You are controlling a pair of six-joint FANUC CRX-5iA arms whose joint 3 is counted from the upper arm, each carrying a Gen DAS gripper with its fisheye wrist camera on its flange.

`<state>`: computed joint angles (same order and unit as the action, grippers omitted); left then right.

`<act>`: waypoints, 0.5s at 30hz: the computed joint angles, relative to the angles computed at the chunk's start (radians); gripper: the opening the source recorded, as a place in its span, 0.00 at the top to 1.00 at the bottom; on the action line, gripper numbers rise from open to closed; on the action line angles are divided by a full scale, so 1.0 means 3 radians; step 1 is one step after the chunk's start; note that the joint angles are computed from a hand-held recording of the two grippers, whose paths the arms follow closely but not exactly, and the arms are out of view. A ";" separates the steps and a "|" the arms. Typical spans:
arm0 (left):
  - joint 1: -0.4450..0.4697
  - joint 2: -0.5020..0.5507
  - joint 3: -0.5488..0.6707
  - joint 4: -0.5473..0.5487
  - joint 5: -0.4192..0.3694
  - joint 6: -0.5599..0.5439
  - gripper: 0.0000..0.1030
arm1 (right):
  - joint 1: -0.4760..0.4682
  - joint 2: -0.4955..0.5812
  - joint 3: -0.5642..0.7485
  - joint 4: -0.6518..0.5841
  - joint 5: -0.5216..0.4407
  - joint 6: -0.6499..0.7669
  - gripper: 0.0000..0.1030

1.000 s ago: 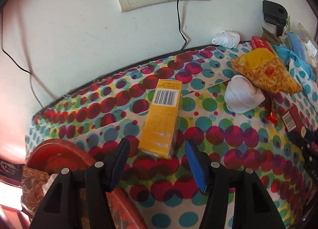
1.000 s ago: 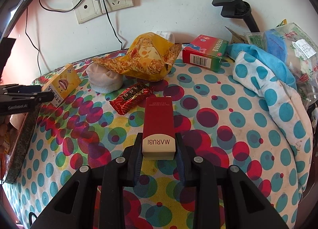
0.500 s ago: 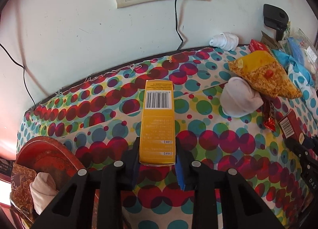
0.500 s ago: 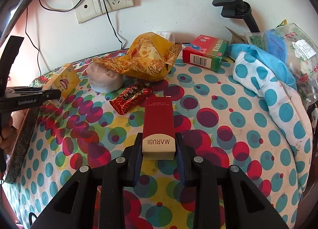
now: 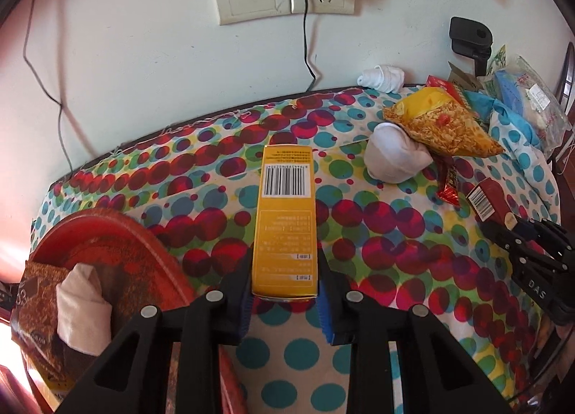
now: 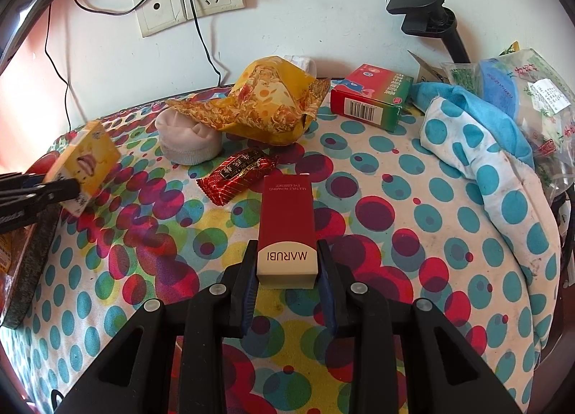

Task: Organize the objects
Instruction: 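Grasp the yellow barcode box on the cover with the left gripper while the right holds the MARUBI box, then carry the yellow box into the red tray and open the left gripper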

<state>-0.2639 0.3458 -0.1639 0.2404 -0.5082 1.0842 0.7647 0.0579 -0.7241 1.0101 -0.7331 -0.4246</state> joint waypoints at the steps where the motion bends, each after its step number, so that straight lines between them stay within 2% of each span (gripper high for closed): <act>1: 0.0018 -0.0035 -0.0056 0.0081 0.0006 -0.0072 0.71 | 0.0004 0.0006 0.0008 -0.0010 -0.0010 0.0010 0.72; 5: 0.0082 -0.0188 -0.0254 0.0281 0.0027 -0.0200 0.71 | 0.0013 0.0017 0.0027 -0.0033 -0.0035 0.0035 0.72; 11: 0.0143 -0.0433 -0.0504 0.0279 0.0108 -0.0206 0.71 | 0.0019 0.0024 0.0038 -0.0049 -0.0053 0.0052 0.72; 14: 0.0219 -0.0548 -0.0699 0.0607 0.0117 -0.0458 0.71 | 0.0028 0.0038 0.0056 -0.0066 -0.0076 0.0072 0.72; 15: 0.0231 -0.0594 -0.0726 0.0557 0.0127 -0.0409 0.71 | 0.0030 0.0040 0.0058 -0.0067 -0.0077 0.0071 0.72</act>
